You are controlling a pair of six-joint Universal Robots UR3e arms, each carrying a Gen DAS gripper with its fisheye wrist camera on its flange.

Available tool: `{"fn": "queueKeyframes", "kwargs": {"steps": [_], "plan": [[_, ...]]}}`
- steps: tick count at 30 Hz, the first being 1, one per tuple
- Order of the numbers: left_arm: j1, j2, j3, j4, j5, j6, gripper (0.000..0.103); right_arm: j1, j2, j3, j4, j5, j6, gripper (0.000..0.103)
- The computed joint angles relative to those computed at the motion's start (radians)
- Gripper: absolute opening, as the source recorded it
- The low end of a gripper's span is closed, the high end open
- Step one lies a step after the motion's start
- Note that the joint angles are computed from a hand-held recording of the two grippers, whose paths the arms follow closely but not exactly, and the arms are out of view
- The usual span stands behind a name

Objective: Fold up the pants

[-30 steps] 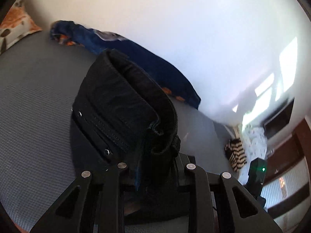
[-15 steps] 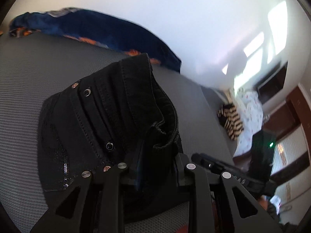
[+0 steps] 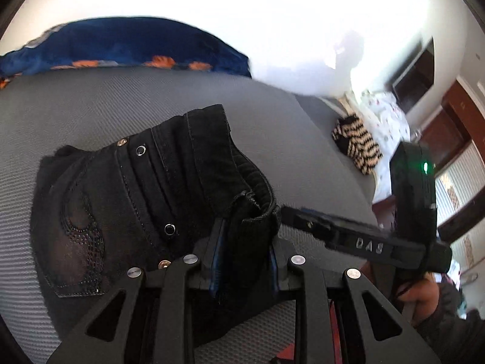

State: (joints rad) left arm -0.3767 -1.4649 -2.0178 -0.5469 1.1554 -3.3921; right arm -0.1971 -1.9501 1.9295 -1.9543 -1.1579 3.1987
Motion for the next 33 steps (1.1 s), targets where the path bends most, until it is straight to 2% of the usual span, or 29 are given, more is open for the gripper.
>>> {"fn": "queueKeyframes", "kwargs": {"steps": [3,10,15,18,20,25,30,33], "plan": [[-0.071,-0.075,0.034,0.016,0.074,-0.009,0.025,-0.018,0.006,0.013,0.002,0.011,-0.011,0.05],[-0.147,-0.158,0.062,0.05,0.156,0.013,0.03,-0.03,0.019,0.022,0.004,0.035,-0.032,0.05],[-0.199,-0.167,0.108,0.012,0.211,0.053,0.049,-0.044,0.045,0.016,0.023,0.09,-0.065,0.05],[-0.16,-0.098,0.067,-0.008,0.133,0.065,0.059,-0.094,0.053,0.029,0.077,0.181,-0.123,0.051],[-0.128,-0.035,0.03,-0.023,0.112,0.063,0.062,-0.131,0.065,0.04,0.113,0.252,-0.163,0.051],[0.023,0.176,-0.087,-0.097,0.076,0.042,0.063,-0.151,0.142,0.044,0.115,0.329,-0.202,0.051],[0.187,0.393,-0.184,-0.204,0.162,0.066,0.063,-0.138,0.243,0.03,0.09,0.363,-0.207,0.048],[0.247,0.479,-0.232,-0.229,0.224,0.102,0.063,-0.123,0.303,0.021,0.071,0.387,-0.226,0.043]]}}
